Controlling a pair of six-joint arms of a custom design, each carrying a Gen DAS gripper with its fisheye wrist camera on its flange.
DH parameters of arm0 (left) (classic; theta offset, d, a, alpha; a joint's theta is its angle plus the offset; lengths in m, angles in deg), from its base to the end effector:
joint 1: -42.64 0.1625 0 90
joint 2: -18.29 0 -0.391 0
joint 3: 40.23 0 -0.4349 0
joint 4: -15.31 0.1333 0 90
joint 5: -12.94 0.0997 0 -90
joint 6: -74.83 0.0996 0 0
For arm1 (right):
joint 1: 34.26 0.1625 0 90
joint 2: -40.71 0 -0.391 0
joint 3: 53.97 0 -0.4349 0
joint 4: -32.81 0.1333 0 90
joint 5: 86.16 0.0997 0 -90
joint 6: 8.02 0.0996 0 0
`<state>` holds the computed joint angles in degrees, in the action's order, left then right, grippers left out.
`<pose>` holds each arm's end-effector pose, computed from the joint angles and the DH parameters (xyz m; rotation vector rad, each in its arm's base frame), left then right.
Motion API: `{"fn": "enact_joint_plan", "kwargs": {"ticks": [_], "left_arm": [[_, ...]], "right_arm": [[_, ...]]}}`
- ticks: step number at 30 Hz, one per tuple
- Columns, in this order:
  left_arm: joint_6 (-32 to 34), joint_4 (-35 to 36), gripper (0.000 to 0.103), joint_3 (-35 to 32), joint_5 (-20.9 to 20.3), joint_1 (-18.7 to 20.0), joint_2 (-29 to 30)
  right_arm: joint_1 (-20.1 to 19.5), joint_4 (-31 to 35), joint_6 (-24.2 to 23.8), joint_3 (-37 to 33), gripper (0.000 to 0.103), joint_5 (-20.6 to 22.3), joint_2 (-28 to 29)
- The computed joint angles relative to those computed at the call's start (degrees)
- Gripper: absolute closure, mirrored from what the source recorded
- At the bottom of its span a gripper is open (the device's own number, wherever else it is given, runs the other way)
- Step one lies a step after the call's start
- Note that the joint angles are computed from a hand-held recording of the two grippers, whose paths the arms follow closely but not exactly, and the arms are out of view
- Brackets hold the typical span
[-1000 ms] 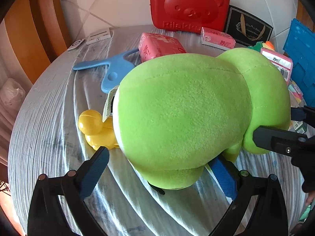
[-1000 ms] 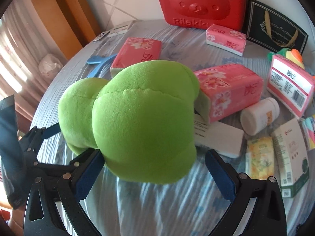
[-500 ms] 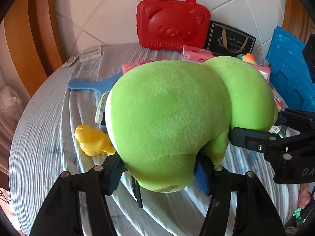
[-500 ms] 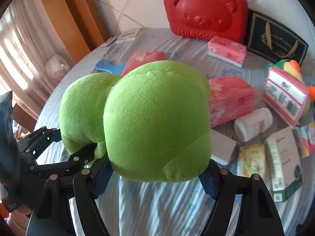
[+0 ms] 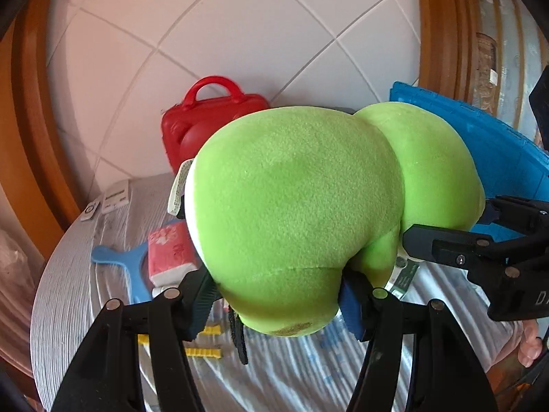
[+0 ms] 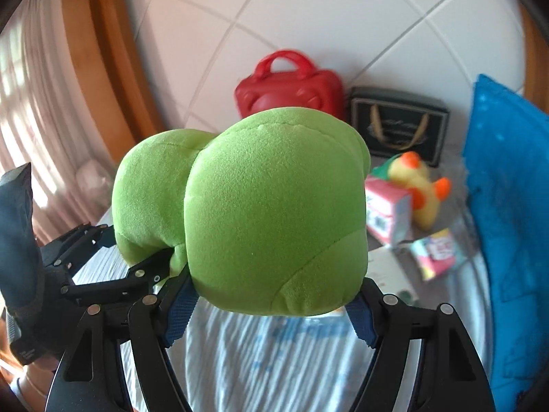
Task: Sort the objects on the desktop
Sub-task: 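Carry the frog plush with both tools and release it into the crate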
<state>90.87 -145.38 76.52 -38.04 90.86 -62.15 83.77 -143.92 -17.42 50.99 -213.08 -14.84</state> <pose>-0.2145 -0.5343 0.2830 0.9505 2.2773 -0.9334 0.3617 -0.5231 0.1518 0.5247 -2.4098 0.9491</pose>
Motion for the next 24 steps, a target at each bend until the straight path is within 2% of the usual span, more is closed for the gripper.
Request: {"fn": "enact_joint_plan", "kwargs": {"ticks": [3,7,16,20,24], "left_arm": [[1.0,-1.3,0.042,-1.6,-1.7,-3.1,2.0],[3.0,-2.9,0.042,-5.4,-5.1,-7.0,6.1],[4.0,-0.5,0.042,-19.0,-14.4,-16.1,20.6],[2.0,4.6,0.042,-26.6,-18.0,-18.4,28.4],[-0.3,11.0,0.042,-33.1,-19.4,-20.4,35.0]], "right_arm": [[0.8,-1.2,0.6,1.7,0.027,-2.6,-4.1],[2.1,-4.0,-1.4,4.1,0.027,-6.6,-10.1],[3.6,-8.9,-4.4,8.1,0.027,-17.9,-25.9],[1.9,-6.6,-4.1,9.6,0.027,-22.1,-33.5],[-1.7,-0.4,-1.2,11.8,0.027,-22.6,-41.4]]}}
